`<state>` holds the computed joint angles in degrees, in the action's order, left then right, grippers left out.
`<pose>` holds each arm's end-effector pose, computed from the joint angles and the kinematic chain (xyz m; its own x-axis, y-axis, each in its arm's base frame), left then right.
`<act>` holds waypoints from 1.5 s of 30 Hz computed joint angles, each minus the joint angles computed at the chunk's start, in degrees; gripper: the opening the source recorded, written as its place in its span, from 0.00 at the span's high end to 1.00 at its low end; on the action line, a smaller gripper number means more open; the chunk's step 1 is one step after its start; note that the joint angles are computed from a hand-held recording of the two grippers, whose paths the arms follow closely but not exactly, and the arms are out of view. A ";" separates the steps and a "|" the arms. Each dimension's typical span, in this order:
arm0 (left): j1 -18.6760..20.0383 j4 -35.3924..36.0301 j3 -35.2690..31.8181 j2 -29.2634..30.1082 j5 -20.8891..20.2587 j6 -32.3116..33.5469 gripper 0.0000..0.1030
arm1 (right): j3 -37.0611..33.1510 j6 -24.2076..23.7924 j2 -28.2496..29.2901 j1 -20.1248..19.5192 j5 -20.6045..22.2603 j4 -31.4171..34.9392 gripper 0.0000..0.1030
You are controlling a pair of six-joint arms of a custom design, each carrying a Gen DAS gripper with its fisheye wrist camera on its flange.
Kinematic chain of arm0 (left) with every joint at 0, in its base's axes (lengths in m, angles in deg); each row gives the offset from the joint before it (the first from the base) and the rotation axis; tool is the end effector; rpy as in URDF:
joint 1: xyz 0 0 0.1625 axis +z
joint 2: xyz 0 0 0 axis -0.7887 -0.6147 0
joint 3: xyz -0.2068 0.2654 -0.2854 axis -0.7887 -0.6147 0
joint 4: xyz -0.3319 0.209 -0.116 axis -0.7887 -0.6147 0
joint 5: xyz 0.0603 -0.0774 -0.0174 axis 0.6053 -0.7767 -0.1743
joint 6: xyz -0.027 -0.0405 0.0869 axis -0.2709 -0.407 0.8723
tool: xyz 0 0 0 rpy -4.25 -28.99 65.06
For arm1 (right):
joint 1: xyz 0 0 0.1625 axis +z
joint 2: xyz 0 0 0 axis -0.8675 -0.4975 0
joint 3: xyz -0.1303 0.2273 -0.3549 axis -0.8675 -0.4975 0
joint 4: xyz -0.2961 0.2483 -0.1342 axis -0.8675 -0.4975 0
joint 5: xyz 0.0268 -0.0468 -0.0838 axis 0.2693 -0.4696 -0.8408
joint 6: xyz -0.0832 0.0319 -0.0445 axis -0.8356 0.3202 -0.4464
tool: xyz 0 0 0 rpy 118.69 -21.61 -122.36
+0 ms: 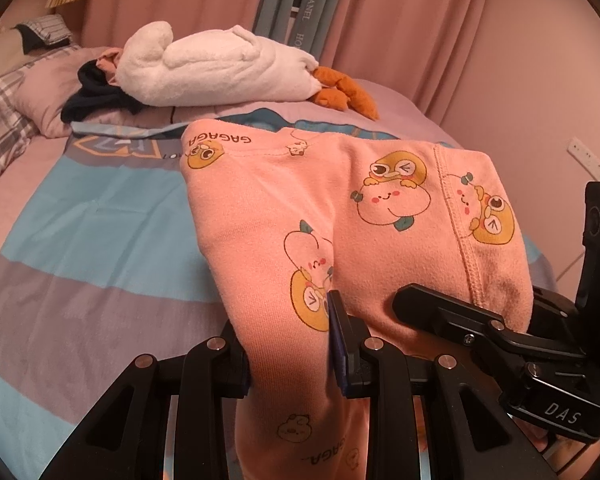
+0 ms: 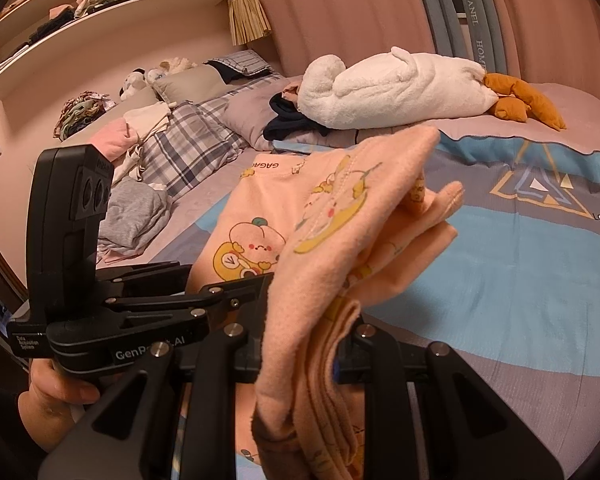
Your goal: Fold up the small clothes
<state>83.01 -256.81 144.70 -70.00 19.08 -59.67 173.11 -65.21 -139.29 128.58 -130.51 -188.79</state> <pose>-0.3063 -0.4235 -0.0511 -0.8480 0.1756 -0.5001 0.4670 0.6937 -0.5484 0.0027 -0.4260 0.2608 -0.7333 -0.5775 0.3588 -0.6779 0.5806 -0.4509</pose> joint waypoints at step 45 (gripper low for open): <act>8.61 7.08 -11.30 4.81 -2.24 7.72 0.73 | -10.99 6.48 14.39 1.78 -6.21 -4.08 0.78</act>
<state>91.62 -249.73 133.40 -65.19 16.84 -51.95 162.12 -58.73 -124.90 130.36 -136.71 -192.86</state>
